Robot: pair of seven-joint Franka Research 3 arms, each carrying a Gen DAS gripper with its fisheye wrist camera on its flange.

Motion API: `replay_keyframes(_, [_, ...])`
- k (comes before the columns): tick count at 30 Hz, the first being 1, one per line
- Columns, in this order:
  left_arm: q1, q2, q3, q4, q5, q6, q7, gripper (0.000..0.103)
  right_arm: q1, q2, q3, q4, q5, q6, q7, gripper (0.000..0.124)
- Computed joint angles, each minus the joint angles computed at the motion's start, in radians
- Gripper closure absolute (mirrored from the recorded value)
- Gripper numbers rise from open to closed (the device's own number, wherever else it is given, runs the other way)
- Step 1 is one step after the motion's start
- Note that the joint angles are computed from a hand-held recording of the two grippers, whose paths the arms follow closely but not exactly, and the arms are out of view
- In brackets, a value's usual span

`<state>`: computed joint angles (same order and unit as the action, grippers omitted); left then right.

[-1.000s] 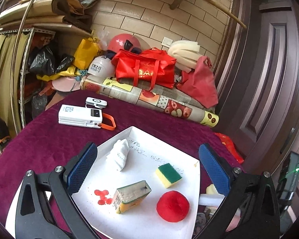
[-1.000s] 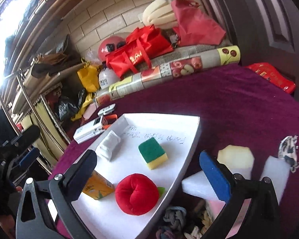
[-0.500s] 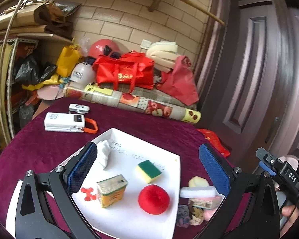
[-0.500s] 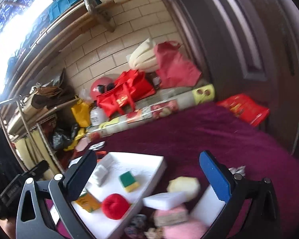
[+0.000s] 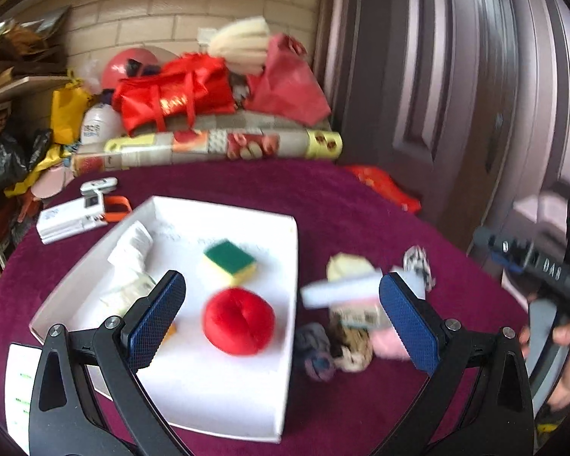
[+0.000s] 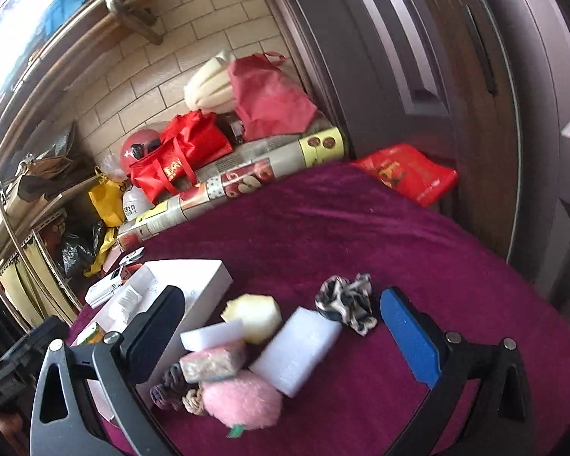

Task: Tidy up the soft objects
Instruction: 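Withdraw both tools from the tray back toward the pile of items, then grasp the pink fluffy ball with the right tool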

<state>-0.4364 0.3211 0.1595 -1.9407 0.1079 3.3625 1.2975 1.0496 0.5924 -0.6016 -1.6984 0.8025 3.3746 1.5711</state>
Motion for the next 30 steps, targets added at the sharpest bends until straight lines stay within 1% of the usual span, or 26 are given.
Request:
replay_keyframes(1, [0.003, 0.002, -0.011, 0.001, 0.008, -0.018, 0.004, 0.000, 0.016, 0.004, -0.020, -0.004, 0.011, -0.009, 0.003, 0.021])
replay_keyframes(4, [0.021, 0.009, -0.049, 0.008, 0.062, -0.066, 0.004, 0.000, 0.019, -0.012, -0.021, -0.037, 0.000, -0.013, 0.006, 0.021])
replay_keyframes(6, [0.028, 0.015, -0.066, 0.018, 0.101, -0.099, 0.000, 0.000, 0.022, -0.018, -0.028, -0.050, -0.022, -0.042, 0.009, 0.021])
replay_keyframes(7, [0.050, 0.017, -0.094, 0.022, 0.120, -0.120, 0.004, 0.000, 0.023, -0.019, -0.033, -0.056, -0.040, -0.060, 0.014, 0.021])
replay_keyframes(8, [0.083, 0.019, -0.134, 0.026, 0.133, -0.140, 0.009, 0.000, 0.030, -0.019, -0.046, -0.059, -0.062, -0.093, 0.017, 0.021])
replay_keyframes(9, [0.127, 0.020, -0.186, 0.025, 0.140, -0.159, 0.020, 0.000, 0.030, -0.021, -0.049, -0.063, -0.085, -0.121, 0.018, 0.021])
replay_keyframes(10, [0.158, 0.020, -0.222, 0.021, 0.146, -0.167, 0.025, 0.000, 0.018, -0.026, -0.037, -0.063, -0.111, -0.151, 0.014, 0.021])
replay_keyframes(11, [0.203, 0.020, -0.271, 0.016, 0.149, -0.173, 0.036, 0.000, -0.012, -0.038, -0.002, -0.064, -0.135, -0.169, -0.002, 0.021])
replay_keyframes(12, [0.261, 0.017, -0.333, 0.002, 0.149, -0.175, 0.055, 0.000, -0.047, -0.052, 0.044, -0.069, -0.158, -0.176, -0.025, 0.021])
replay_keyframes(13, [0.308, 0.013, -0.380, -0.014, 0.149, -0.173, 0.071, 0.000, -0.071, -0.059, 0.075, -0.070, -0.178, -0.176, -0.039, 0.021])
replay_keyframes(16, [0.350, -0.005, -0.411, -0.053, 0.157, -0.152, 0.066, 0.000, -0.062, -0.046, 0.074, -0.061, -0.266, -0.202, -0.056, 0.021])
replay_keyframes(17, [0.366, -0.008, -0.426, -0.058, 0.156, -0.148, 0.064, 0.000, -0.088, -0.044, 0.104, -0.045, -0.292, -0.223, -0.073, 0.022])
replay_keyframes(18, [0.365, -0.010, -0.421, -0.059, 0.159, -0.144, 0.057, 0.000, -0.132, -0.042, 0.156, -0.025, -0.308, -0.240, -0.094, 0.027])
replay_keyframes(19, [0.342, -0.014, -0.393, -0.057, 0.167, -0.139, 0.044, 0.000, -0.174, -0.037, 0.207, -0.001, -0.318, -0.257, -0.111, 0.033])
replay_keyframes(20, [0.332, -0.015, -0.380, -0.054, 0.175, -0.136, 0.036, 0.000, -0.201, -0.025, 0.239, 0.028, -0.332, -0.278, -0.119, 0.035])
replay_keyframes(21, [0.322, -0.015, -0.367, -0.048, 0.183, -0.134, 0.029, 0.000, -0.208, -0.012, 0.247, 0.049, -0.352, -0.292, -0.116, 0.039])
replay_keyframes(22, [0.317, -0.013, -0.362, -0.040, 0.189, -0.133, 0.024, 0.000, -0.202, 0.009, 0.237, 0.080, -0.384, -0.318, -0.109, 0.043])
replay_keyframes(23, [0.323, -0.008, -0.371, -0.029, 0.192, -0.137, 0.023, 0.000, -0.198, 0.020, 0.229, 0.099, -0.411, -0.347, -0.099, 0.045])
replay_keyframes(25, [0.402, 0.016, -0.466, 0.005, 0.181, -0.154, 0.054, 0.000, -0.189, 0.042, 0.212, 0.138, -0.466, -0.413, -0.074, 0.047])
replay_keyframes(26, [0.449, 0.033, -0.526, 0.023, 0.170, -0.166, 0.079, 0.000, -0.189, 0.049, 0.206, 0.149, -0.484, -0.432, -0.055, 0.048])
replay_keyframes(27, [0.488, 0.050, -0.577, 0.041, 0.157, -0.182, 0.105, 0.000, -0.195, 0.051, 0.208, 0.154, -0.497, -0.445, -0.041, 0.060])
replay_keyframes(28, [0.508, 0.070, -0.610, 0.067, 0.144, -0.206, 0.128, 0.000, -0.190, 0.049, 0.198, 0.148, -0.516, -0.445, -0.021, 0.069])
replay_keyframes(29, [0.506, 0.088, -0.618, 0.097, 0.132, -0.231, 0.143, 0.000, -0.190, 0.037, 0.198, 0.127, -0.533, -0.433, -0.014, 0.070])
replay_keyframes(30, [0.505, 0.100, -0.624, 0.117, 0.118, -0.248, 0.161, 0.000, -0.211, 0.016, 0.225, 0.099, -0.536, -0.416, -0.028, 0.073])
